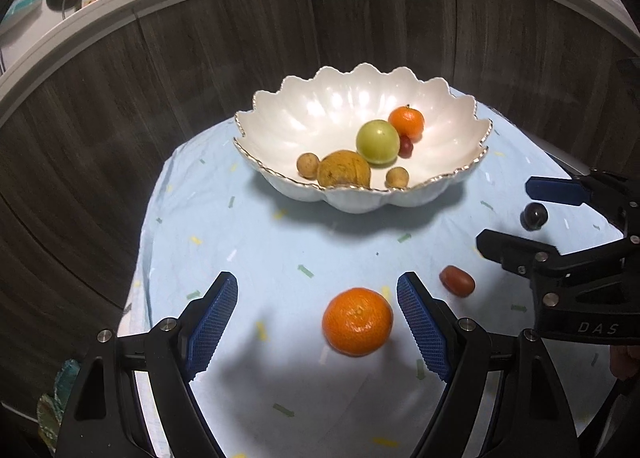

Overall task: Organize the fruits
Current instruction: 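Move both tools back toward the remaining orange and red date on the cloth, then grasp the orange with the left gripper while the right gripper grasps a red date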

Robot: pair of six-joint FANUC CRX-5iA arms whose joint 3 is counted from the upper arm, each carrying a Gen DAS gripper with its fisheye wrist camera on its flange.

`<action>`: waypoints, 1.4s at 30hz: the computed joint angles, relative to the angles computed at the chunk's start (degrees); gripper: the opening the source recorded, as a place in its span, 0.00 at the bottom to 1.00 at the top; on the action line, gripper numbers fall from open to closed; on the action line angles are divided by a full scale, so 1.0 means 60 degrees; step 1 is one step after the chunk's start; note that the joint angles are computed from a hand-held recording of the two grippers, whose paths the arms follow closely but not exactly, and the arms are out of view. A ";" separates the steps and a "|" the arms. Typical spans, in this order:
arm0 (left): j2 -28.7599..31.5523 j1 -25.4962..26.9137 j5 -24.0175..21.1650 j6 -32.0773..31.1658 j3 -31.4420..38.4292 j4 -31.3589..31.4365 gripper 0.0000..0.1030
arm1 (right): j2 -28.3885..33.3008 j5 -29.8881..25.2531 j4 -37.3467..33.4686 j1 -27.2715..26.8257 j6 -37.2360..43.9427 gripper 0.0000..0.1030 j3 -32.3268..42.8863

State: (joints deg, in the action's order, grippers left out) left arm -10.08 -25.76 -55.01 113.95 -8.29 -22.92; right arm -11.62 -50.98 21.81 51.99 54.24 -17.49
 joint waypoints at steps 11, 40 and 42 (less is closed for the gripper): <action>0.0001 0.0148 0.0246 -0.0404 -0.0368 0.0484 0.79 | 0.0165 0.0005 -0.0953 -0.0105 0.1027 0.68 0.0089; 0.0154 0.0670 0.0719 -0.1307 -0.0924 0.1921 0.43 | 0.0623 0.0155 -0.1773 -0.0035 0.2041 0.17 0.0170; 0.0139 0.0681 0.0712 -0.1309 -0.0925 0.1945 0.43 | 0.0654 0.0121 -0.1855 -0.0064 0.2074 0.17 0.0244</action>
